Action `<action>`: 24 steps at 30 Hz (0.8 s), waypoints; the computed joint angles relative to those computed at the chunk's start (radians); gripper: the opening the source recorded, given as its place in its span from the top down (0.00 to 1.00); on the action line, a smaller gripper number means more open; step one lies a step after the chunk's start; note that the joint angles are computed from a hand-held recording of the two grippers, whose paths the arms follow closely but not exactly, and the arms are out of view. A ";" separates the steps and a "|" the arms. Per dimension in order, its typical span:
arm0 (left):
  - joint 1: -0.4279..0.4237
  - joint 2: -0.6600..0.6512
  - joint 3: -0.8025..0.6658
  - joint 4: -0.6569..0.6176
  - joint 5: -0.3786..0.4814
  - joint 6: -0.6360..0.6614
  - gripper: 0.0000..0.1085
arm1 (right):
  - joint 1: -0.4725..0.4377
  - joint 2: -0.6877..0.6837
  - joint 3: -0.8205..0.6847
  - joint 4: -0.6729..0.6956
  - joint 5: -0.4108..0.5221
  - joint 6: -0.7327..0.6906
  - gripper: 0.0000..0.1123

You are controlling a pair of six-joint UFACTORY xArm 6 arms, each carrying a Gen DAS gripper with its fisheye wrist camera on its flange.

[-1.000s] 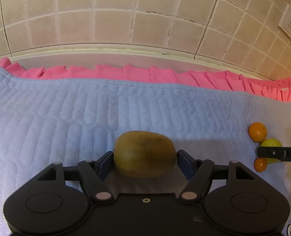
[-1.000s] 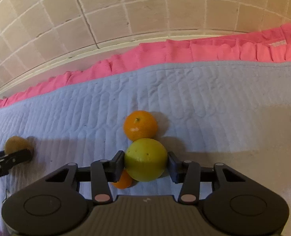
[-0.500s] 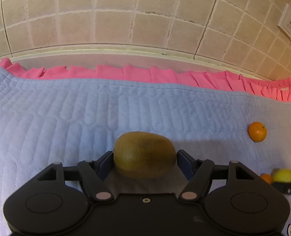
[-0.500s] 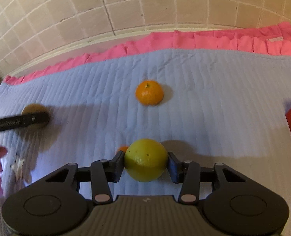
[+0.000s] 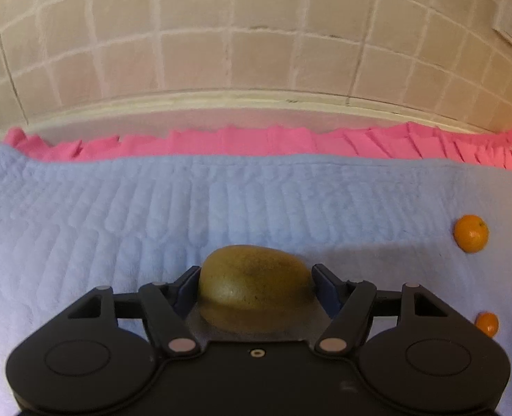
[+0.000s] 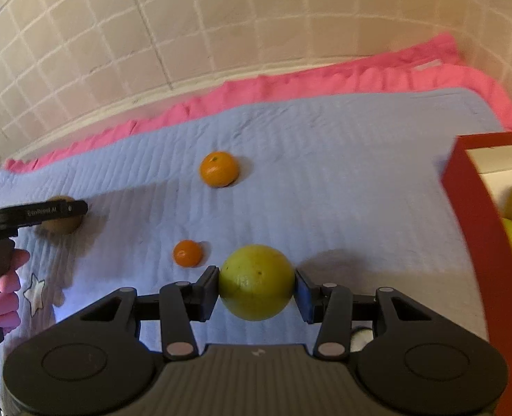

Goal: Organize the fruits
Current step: 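Carry the kiwi and pale fruit into the red box and release both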

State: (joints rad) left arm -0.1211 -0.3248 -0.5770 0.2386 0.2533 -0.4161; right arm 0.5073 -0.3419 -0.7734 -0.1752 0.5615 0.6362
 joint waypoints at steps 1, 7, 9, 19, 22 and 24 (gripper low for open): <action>-0.008 -0.024 0.012 -0.012 -0.001 0.020 0.25 | -0.006 -0.021 0.015 -0.010 -0.002 0.015 0.58; -0.102 -0.181 0.057 -0.179 -0.026 0.195 0.25 | -0.070 -0.222 0.137 -0.087 0.021 0.131 0.58; -0.142 -0.206 0.047 -0.189 -0.031 0.209 0.25 | -0.098 -0.292 0.173 -0.107 0.036 0.154 0.58; -0.426 -0.068 -0.172 -0.565 -0.114 0.563 0.25 | -0.260 -0.702 0.311 -0.227 0.256 0.212 0.57; -0.515 0.029 -0.293 -0.721 -0.113 0.709 0.25 | -0.345 -0.810 0.348 -0.225 0.312 0.190 0.57; -0.572 0.101 -0.381 -0.775 -0.109 0.776 0.25 | -0.450 -0.856 0.349 -0.172 0.327 0.120 0.57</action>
